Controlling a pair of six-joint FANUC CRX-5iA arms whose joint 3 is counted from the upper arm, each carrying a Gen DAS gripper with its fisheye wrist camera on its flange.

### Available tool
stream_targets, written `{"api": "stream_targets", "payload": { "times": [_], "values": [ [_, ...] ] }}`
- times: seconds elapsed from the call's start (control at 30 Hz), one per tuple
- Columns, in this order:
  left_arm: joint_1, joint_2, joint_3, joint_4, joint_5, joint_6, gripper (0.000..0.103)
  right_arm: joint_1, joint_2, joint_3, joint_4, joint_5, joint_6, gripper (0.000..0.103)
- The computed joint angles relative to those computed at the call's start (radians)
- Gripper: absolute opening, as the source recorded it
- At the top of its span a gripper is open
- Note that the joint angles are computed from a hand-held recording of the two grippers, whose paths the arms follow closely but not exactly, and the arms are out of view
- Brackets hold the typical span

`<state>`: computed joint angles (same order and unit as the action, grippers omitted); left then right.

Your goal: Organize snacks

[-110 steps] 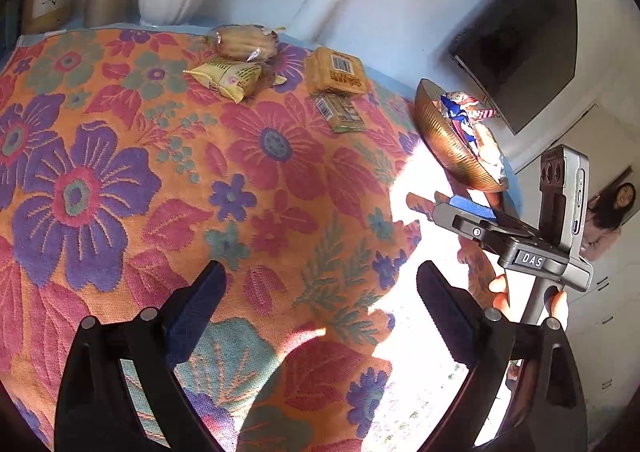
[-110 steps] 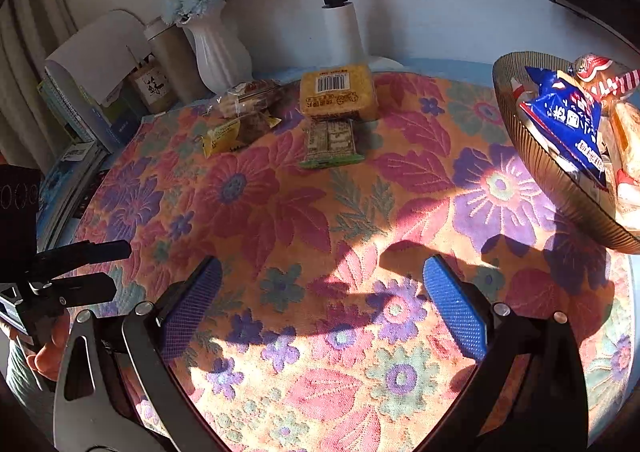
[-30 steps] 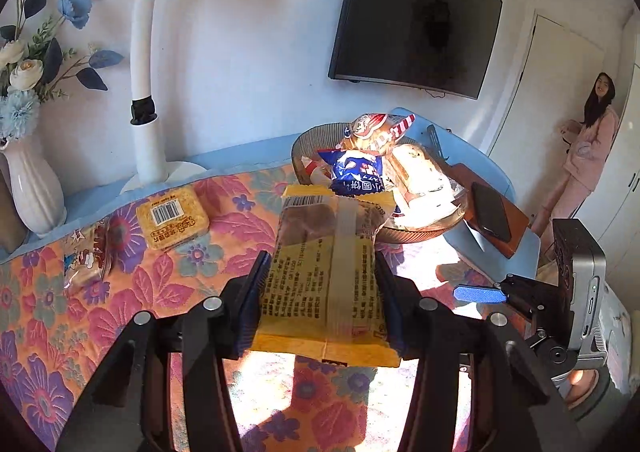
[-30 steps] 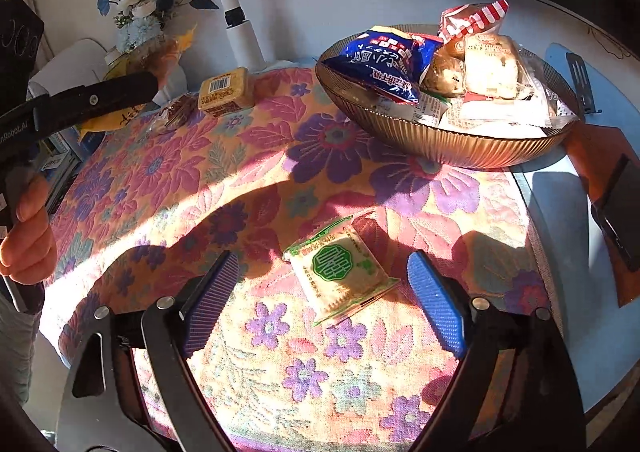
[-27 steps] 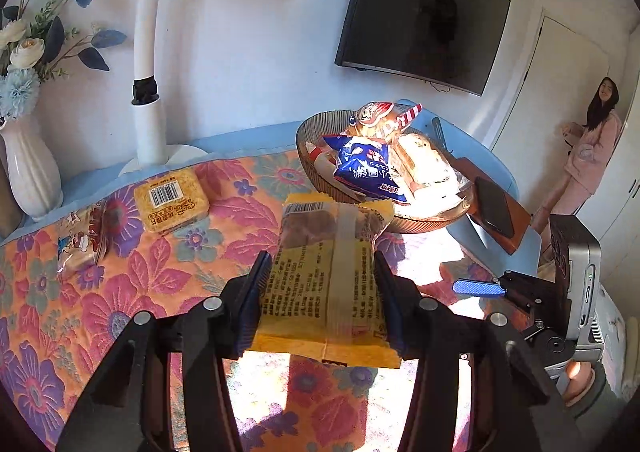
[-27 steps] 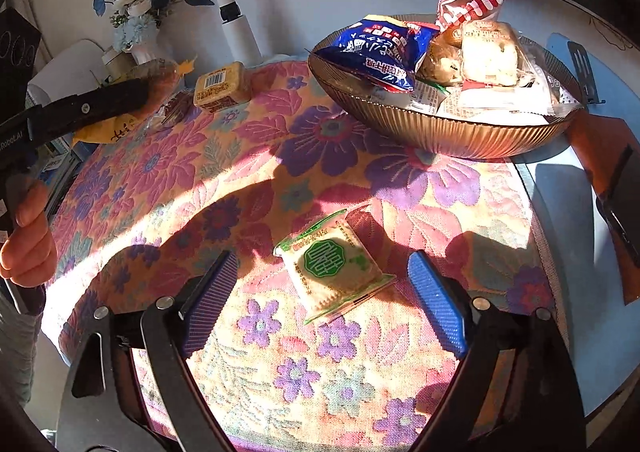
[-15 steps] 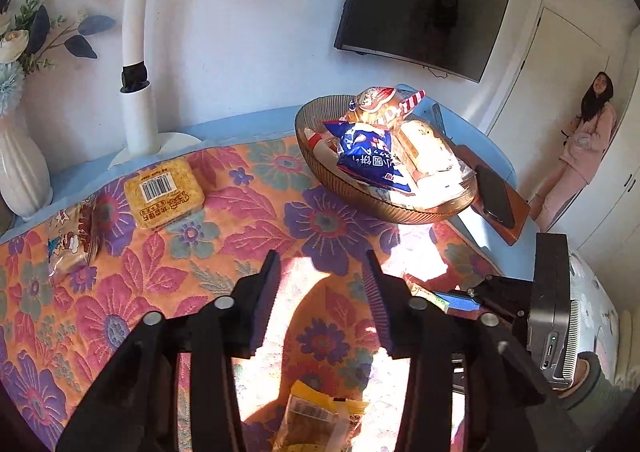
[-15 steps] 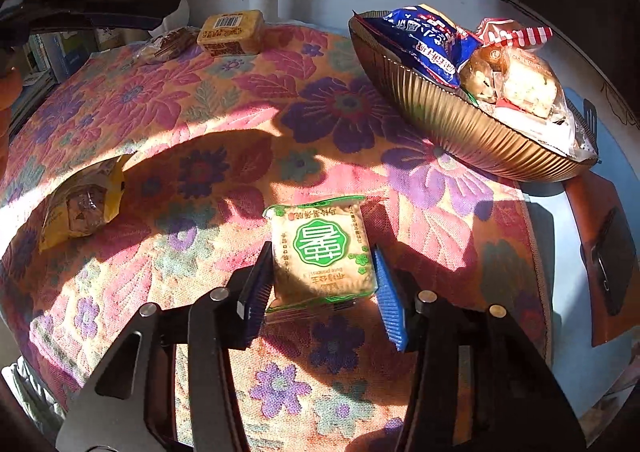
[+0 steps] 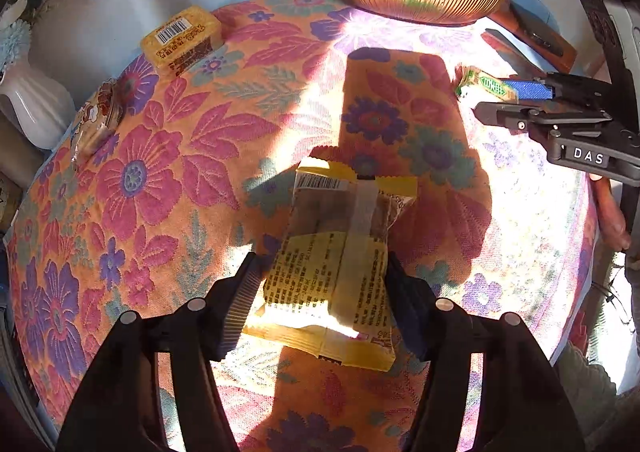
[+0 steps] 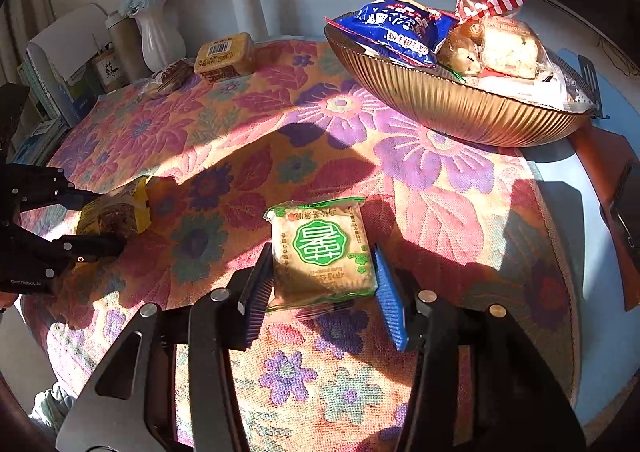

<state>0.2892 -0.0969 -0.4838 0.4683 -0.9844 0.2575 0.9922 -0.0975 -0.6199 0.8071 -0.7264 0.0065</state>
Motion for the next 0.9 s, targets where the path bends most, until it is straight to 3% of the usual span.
{"api": "stream_targets", "payload": {
  "times": [0.13, 0.27, 0.4, 0.47, 0.6, 0.67, 0.7, 0.73, 0.77, 0.8, 0.83, 0.9],
  "values": [
    [0.008, 0.015, 0.021, 0.070, -0.038, 0.000, 0.045, 0.015, -0.084, -0.087, 0.088, 0.038, -0.196, 0.049],
    [-0.011, 0.040, 0.063, 0.245, -0.110, -0.032, 0.045, 0.011, -0.162, -0.111, 0.211, -0.041, -0.316, 0.049],
    [-0.142, 0.065, 0.137, 0.386, -0.035, -0.035, 0.046, -0.067, -0.203, -0.098, 0.336, -0.085, -0.390, 0.049],
    [-0.227, 0.119, 0.223, 0.387, 0.024, 0.037, 0.046, -0.121, -0.190, -0.068, 0.380, -0.101, -0.396, 0.049],
    [-0.345, 0.278, 0.445, 0.367, 0.057, 0.143, 0.046, -0.190, -0.104, 0.027, 0.409, -0.182, -0.346, 0.050],
    [-0.384, 0.363, 0.557, 0.347, 0.057, 0.198, 0.046, -0.240, -0.072, 0.055, 0.422, -0.144, -0.326, 0.052],
    [-0.398, 0.406, 0.612, 0.333, 0.047, 0.217, 0.048, -0.268, -0.051, 0.069, 0.415, -0.114, -0.300, 0.058],
    [-0.409, 0.449, 0.665, 0.315, 0.036, 0.240, 0.051, -0.276, -0.020, 0.099, 0.381, -0.128, -0.256, 0.071],
    [-0.417, 0.487, 0.708, 0.302, 0.024, 0.259, 0.069, -0.273, 0.014, 0.130, 0.347, -0.170, -0.226, 0.075],
    [-0.424, 0.508, 0.730, 0.272, 0.050, 0.291, 0.091, -0.277, 0.028, 0.136, 0.334, -0.180, -0.209, 0.073],
    [-0.427, 0.515, 0.729, 0.252, 0.086, 0.318, 0.091, -0.283, 0.024, 0.126, 0.329, -0.162, -0.204, 0.069],
    [-0.403, 0.540, 0.750, 0.241, 0.029, 0.343, 0.080, -0.284, -0.001, 0.089, 0.326, -0.129, -0.222, 0.069]
  ]
}}
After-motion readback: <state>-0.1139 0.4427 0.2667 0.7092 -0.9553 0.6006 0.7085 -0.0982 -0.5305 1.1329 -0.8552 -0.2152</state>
